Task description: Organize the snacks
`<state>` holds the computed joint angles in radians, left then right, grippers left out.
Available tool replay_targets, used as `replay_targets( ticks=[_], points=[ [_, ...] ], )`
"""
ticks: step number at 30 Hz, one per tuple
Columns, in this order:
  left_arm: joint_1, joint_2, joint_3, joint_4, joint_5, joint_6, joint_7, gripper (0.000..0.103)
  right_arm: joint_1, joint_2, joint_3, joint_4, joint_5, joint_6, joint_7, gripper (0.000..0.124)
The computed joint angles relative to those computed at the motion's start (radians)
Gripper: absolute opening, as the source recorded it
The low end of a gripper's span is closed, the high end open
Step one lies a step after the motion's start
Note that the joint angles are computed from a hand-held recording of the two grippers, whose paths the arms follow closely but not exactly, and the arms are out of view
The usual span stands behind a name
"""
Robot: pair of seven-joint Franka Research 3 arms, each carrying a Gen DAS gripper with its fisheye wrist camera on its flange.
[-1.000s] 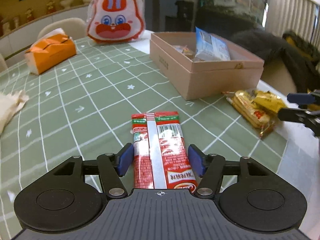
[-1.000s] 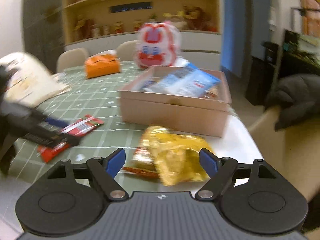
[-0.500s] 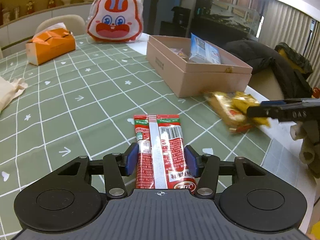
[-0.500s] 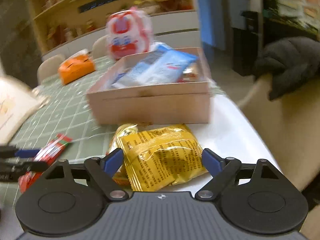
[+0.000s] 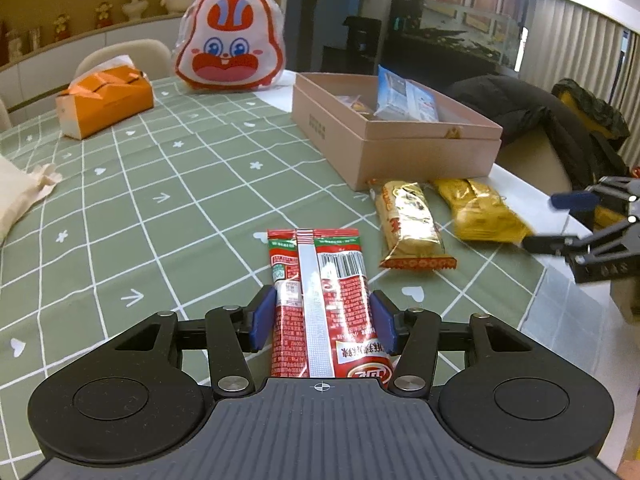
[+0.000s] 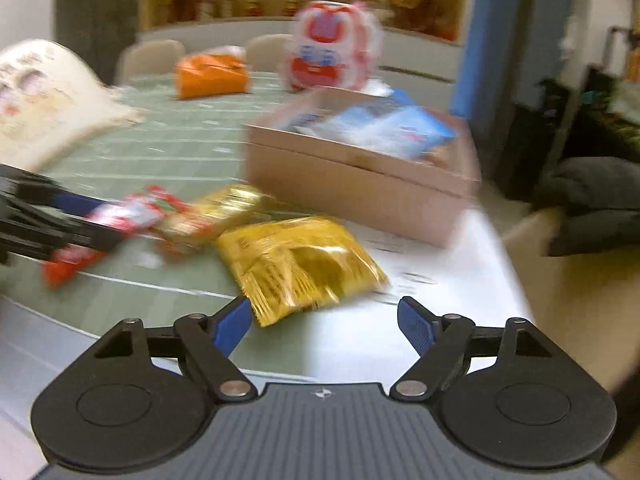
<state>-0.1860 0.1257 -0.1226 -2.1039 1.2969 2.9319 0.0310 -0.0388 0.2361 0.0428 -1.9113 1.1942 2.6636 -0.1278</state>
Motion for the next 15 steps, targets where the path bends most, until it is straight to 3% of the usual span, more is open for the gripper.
replay_targets(
  ticks=[2, 4, 9, 11, 15],
  points=[
    [-0.004, 0.001, -0.001, 0.003, 0.003, -0.013, -0.009, 0.057, 0.007, 0.014, 0.023, 0.001, 0.114, 0.152, -0.128, 0.081],
    [-0.004, 0.001, 0.0, 0.004, 0.008, -0.014, -0.021, 0.057, -0.003, 0.021, 0.031, 0.016, 0.202, 0.185, -0.197, 0.081],
    [-0.005, 0.0, -0.002, 0.004, 0.013, -0.02, -0.031, 0.057, -0.032, 0.04, -0.021, 0.089, 0.004, -0.107, 0.234, 0.086],
    [-0.004, 0.0, -0.002, 0.003, 0.015, -0.016, -0.032, 0.057, -0.025, 0.071, -0.017, 0.132, -0.038, -0.129, 0.345, 0.086],
    [0.001, -0.003, 0.001, -0.001, 0.026, 0.0, -0.05, 0.056, 0.013, 0.133, 0.0, 0.194, -0.159, -0.087, 0.509, 0.086]
  ],
)
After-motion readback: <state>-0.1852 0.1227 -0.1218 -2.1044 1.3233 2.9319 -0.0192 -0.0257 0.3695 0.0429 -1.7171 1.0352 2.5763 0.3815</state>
